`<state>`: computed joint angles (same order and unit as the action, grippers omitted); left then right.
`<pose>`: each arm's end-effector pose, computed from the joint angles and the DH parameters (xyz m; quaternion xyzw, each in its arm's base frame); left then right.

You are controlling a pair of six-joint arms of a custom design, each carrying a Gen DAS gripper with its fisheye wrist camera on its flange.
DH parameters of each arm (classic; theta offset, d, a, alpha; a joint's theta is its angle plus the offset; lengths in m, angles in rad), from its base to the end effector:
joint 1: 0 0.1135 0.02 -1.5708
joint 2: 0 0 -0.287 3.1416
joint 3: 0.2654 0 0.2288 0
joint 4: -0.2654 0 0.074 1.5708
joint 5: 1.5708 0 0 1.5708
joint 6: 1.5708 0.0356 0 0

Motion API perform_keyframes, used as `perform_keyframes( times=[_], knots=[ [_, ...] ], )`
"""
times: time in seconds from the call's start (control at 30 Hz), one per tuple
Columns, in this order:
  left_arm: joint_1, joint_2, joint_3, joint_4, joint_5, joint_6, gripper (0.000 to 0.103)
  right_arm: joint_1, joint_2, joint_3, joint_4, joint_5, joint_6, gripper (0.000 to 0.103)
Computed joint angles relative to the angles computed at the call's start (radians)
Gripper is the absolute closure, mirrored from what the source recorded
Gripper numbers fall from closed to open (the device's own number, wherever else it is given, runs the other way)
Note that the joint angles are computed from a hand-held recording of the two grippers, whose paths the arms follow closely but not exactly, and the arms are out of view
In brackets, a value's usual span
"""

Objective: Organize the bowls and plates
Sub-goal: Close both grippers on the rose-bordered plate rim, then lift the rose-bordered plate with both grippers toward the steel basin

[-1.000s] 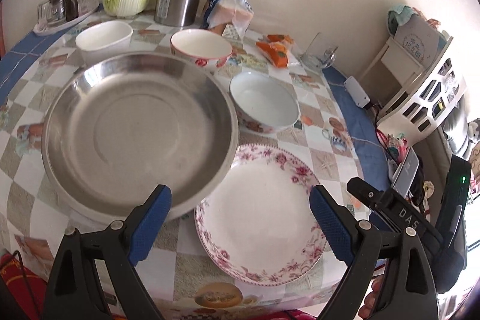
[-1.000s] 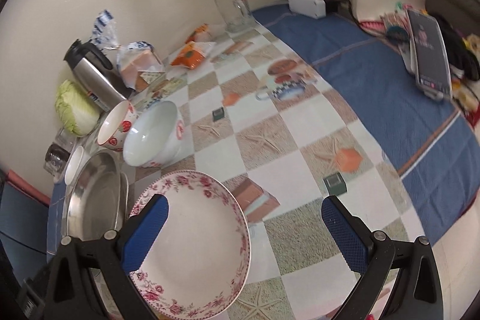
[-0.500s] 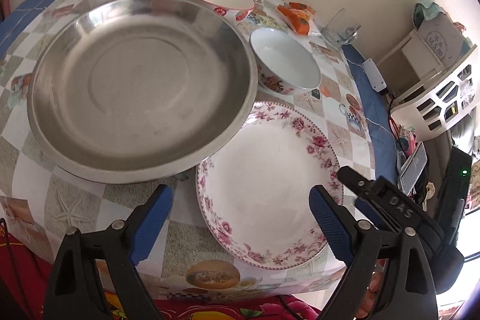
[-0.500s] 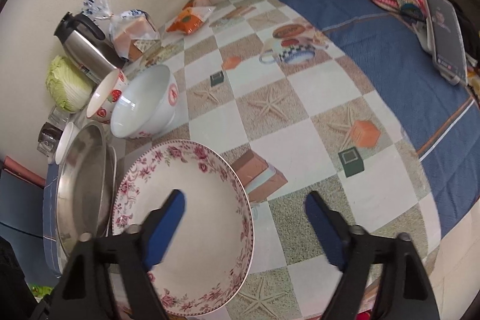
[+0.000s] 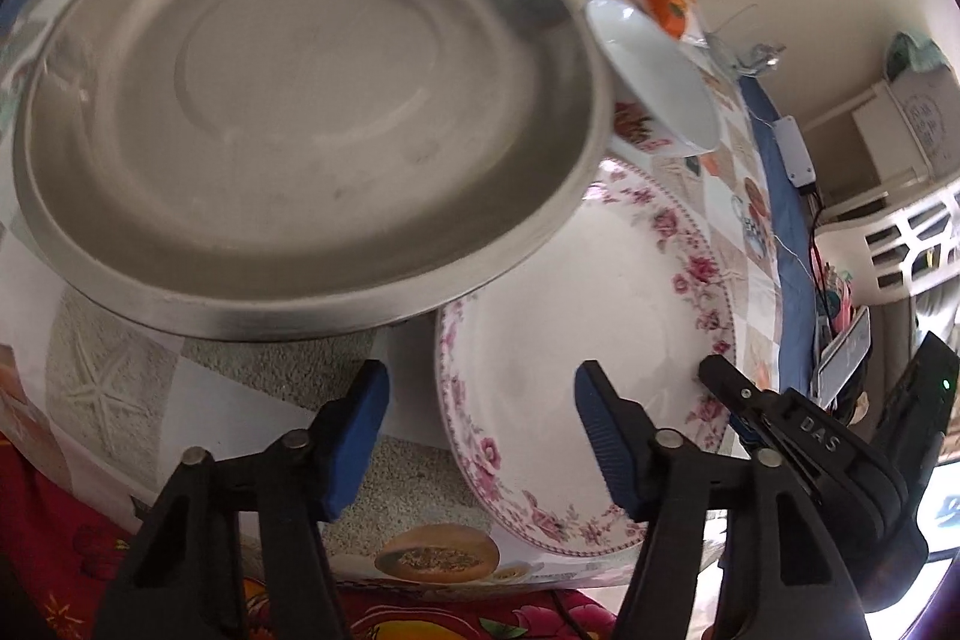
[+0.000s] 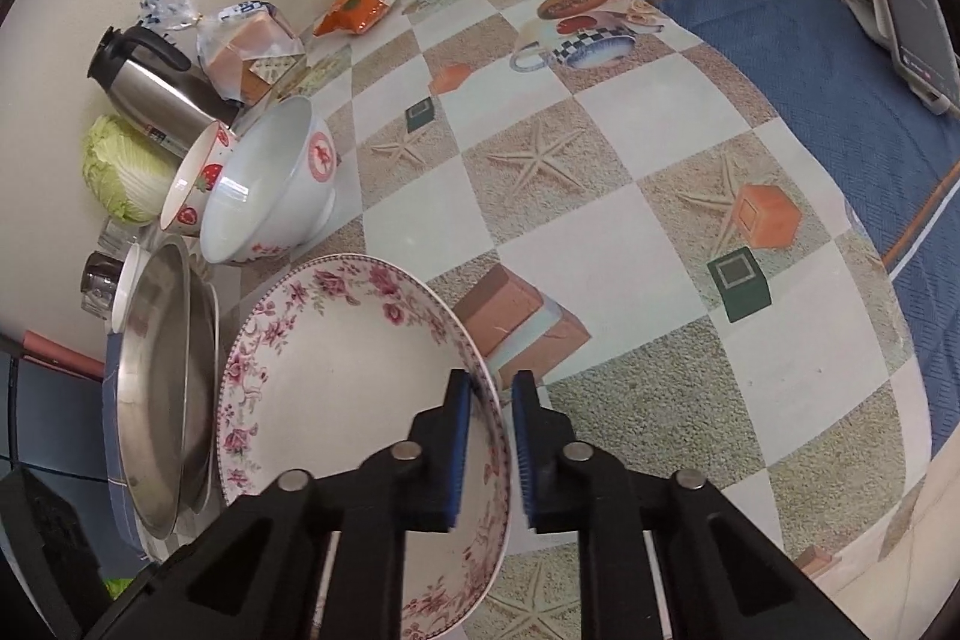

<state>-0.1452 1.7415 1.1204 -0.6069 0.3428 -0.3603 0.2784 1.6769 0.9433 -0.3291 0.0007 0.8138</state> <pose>0.3143 -0.0581 0.2154 -0.0753 0.9684 -0.2048 0.1207 0.2960 0.0846 0.1999 0.2561 0.9334 0.1302 0.2150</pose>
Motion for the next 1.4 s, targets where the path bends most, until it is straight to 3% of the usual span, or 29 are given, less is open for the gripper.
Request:
perform_keyframes(
  times=[0.47,0.97,1.4],
  knots=[
    [-0.018,0.032,0.009,0.010,0.048,0.025,0.090,-0.026,-0.037,-0.043,0.003,0.007,0.031,0.090],
    [-0.070,0.102,0.056,0.036,0.133,0.052,0.091,-0.109,-0.144,-0.177,0.050,-0.008,0.099,0.090],
    [-0.081,0.138,0.070,0.121,0.125,0.006,0.091,-0.117,-0.148,-0.196,0.070,-0.019,0.114,0.090]
  ],
)
